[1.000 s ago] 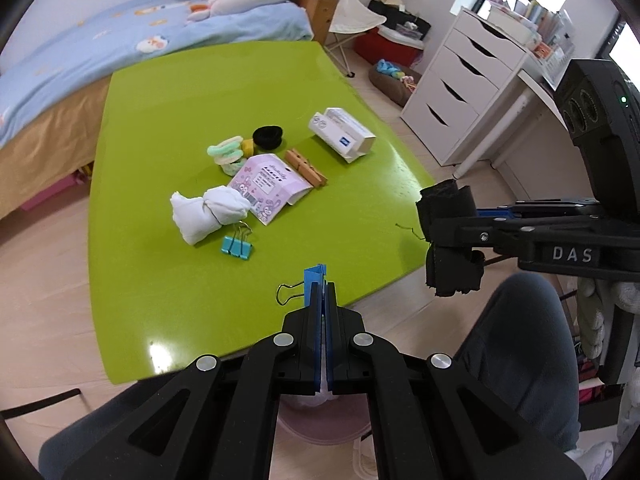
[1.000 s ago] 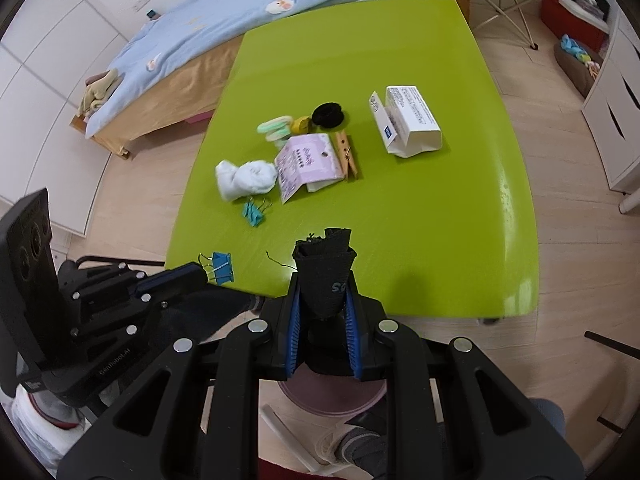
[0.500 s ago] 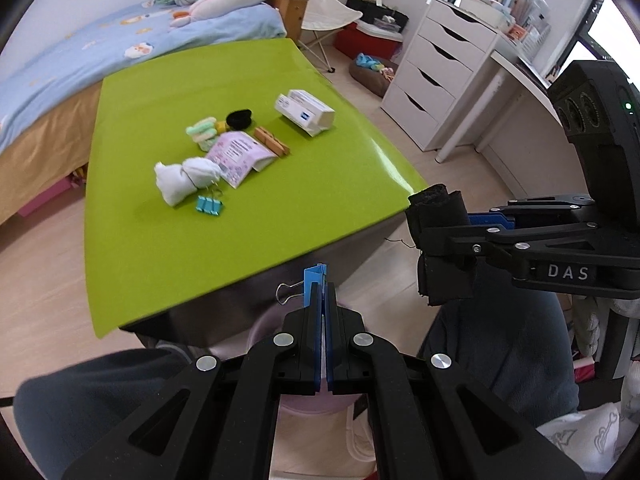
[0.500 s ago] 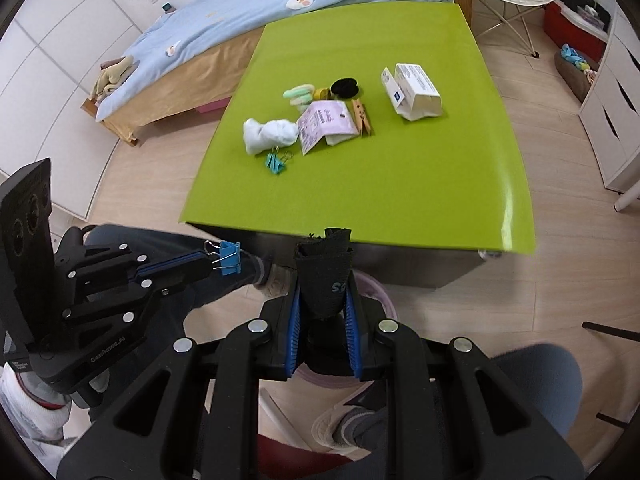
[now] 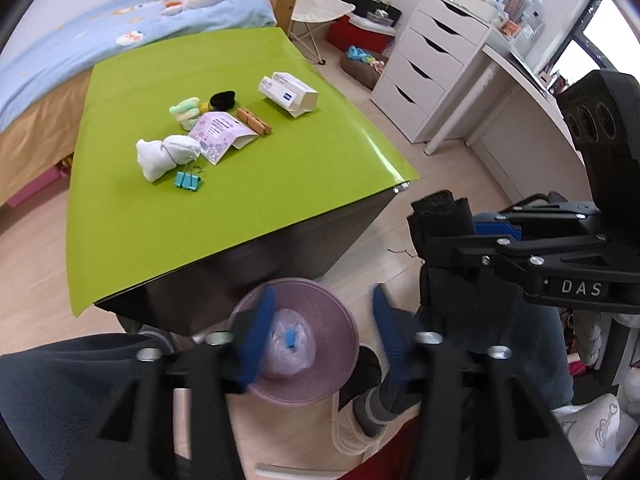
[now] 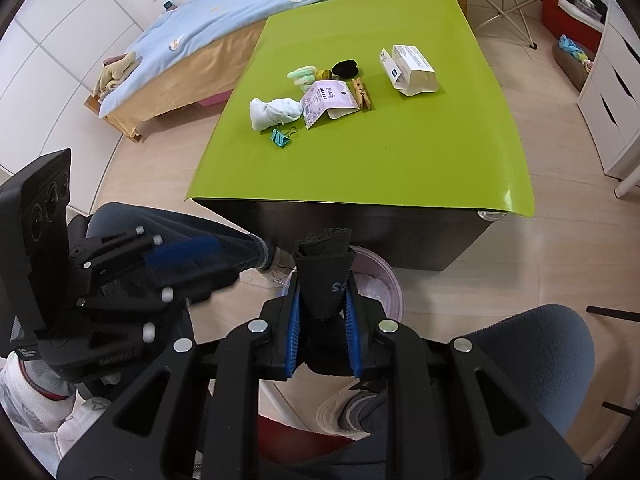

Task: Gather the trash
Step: 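Drop the blue clip and black sock into the pink wastebasket with both tools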

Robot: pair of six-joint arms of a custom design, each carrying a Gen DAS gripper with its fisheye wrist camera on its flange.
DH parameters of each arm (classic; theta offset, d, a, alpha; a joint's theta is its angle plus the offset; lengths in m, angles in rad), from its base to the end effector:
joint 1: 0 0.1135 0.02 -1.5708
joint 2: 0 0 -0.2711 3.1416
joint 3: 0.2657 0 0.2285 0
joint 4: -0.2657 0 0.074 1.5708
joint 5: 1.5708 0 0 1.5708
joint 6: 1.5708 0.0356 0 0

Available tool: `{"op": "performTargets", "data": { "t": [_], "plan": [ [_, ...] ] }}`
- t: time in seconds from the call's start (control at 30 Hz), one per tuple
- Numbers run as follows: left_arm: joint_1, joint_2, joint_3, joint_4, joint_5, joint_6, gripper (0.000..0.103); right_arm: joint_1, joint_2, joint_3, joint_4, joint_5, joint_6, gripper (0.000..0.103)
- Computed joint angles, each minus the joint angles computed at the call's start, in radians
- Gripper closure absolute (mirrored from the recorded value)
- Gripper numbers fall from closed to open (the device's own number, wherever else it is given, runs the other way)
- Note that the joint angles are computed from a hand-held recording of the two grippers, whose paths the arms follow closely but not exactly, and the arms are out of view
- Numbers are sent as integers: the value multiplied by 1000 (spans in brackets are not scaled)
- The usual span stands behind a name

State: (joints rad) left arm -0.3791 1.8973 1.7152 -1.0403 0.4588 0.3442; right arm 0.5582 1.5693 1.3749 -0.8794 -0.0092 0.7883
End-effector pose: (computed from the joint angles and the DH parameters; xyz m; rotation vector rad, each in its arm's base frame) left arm 0.3386 -0.1519 0.2898 1.0719 2.5162 -0.6464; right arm 0.2541 0.1591 0.3045 0.3097 2.7072 0.4409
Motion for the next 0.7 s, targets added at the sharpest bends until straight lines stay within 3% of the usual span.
{"op": "performTargets", "data": {
  "t": [0.07,0.2,0.53,0.63,0.7],
  "plan": [
    [6,-7,-10,18,-3,-18,21,0,3,1,2,0,-3,84],
    [26,-24,-15,50,-5,-47,9,2,10,0,9,-4,-8,84],
    [92,-44,30,42,-3,-72,8,16,45,26,34,-24,-36,83],
    [113,-46,42,36,-4,-72,8,19,60,40,39,-23,-49,66],
    [124,-46,48,33,-7,-72,8,22,62,45,39,-7,-48,30]
  ]
}}
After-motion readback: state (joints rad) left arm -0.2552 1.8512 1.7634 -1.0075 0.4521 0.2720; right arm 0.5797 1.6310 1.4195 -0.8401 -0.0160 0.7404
